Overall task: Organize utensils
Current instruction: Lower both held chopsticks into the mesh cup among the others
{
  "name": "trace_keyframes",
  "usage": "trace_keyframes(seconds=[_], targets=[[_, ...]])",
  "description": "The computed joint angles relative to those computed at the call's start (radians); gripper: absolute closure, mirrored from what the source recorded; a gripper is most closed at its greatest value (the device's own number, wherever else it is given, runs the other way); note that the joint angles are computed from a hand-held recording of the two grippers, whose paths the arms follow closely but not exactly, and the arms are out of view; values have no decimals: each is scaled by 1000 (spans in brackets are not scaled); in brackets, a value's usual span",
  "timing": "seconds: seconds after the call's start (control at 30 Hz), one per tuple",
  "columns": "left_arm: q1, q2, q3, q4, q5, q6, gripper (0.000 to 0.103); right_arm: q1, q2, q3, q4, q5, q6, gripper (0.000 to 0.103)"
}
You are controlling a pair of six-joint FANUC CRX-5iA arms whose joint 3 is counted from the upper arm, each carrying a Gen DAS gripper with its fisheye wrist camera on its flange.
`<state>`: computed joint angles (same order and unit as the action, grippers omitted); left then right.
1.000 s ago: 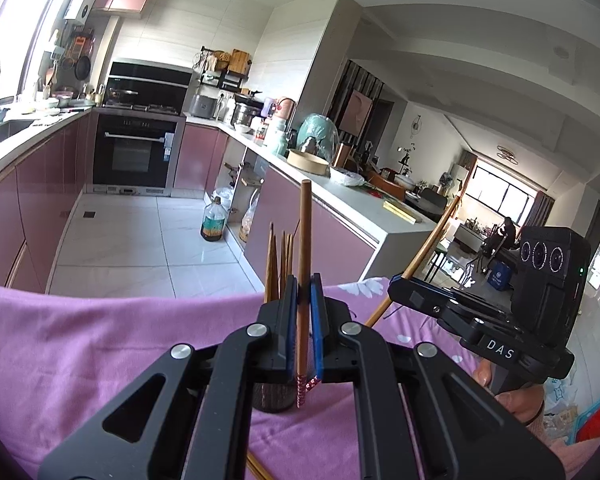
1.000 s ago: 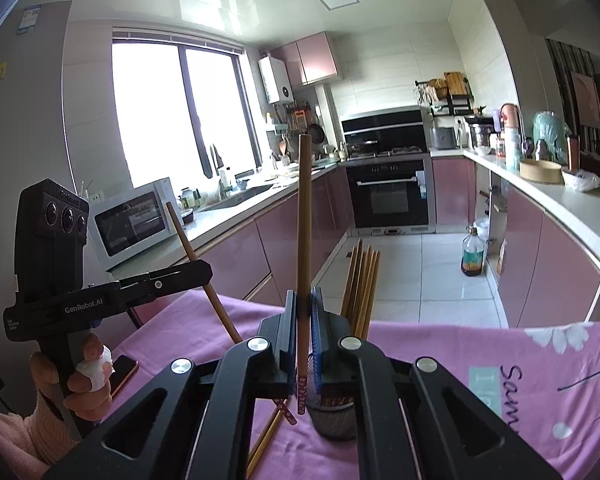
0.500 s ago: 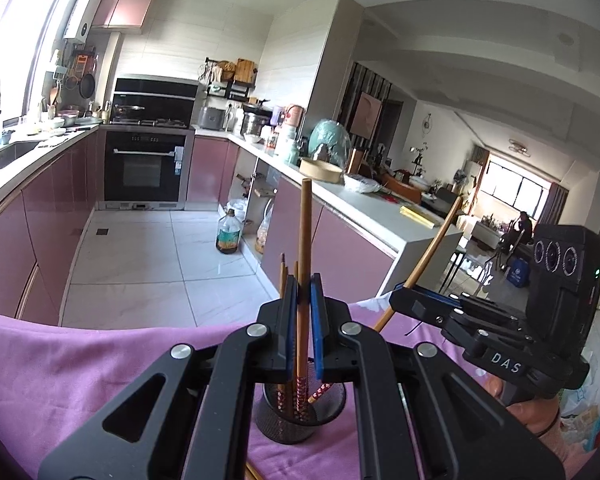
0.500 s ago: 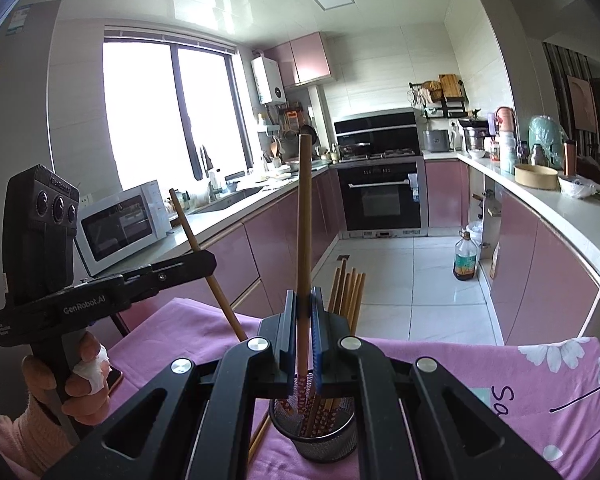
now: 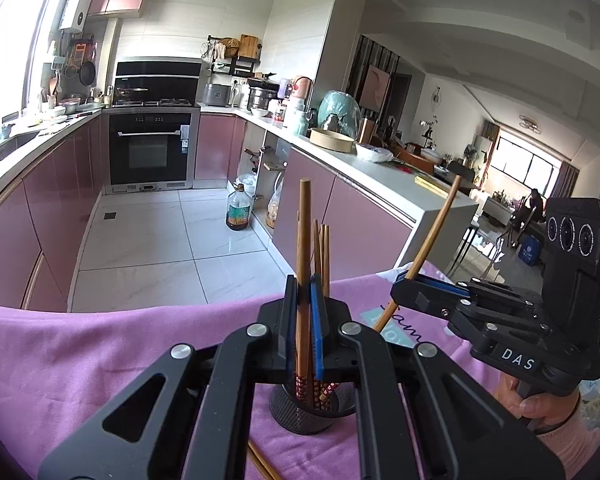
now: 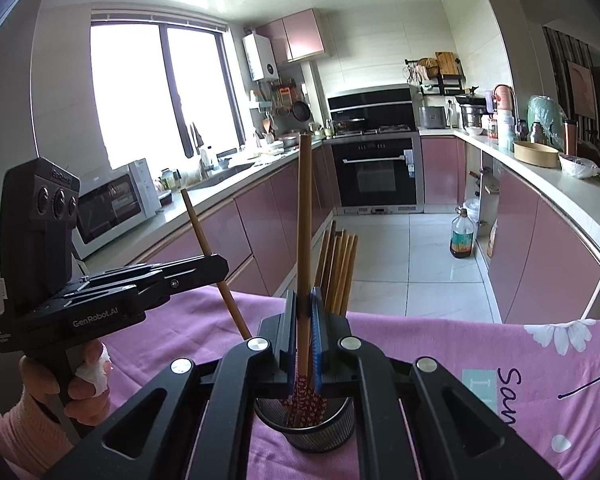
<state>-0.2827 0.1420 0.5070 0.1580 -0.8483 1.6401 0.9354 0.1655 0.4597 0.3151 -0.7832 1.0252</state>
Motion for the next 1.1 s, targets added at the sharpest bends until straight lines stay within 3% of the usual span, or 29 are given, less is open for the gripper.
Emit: trace_keyframes(seconds=[1.1], targets=[[-11,84,128,-38,-97,-12,96,-10,40,32,-34,-52,19,97]])
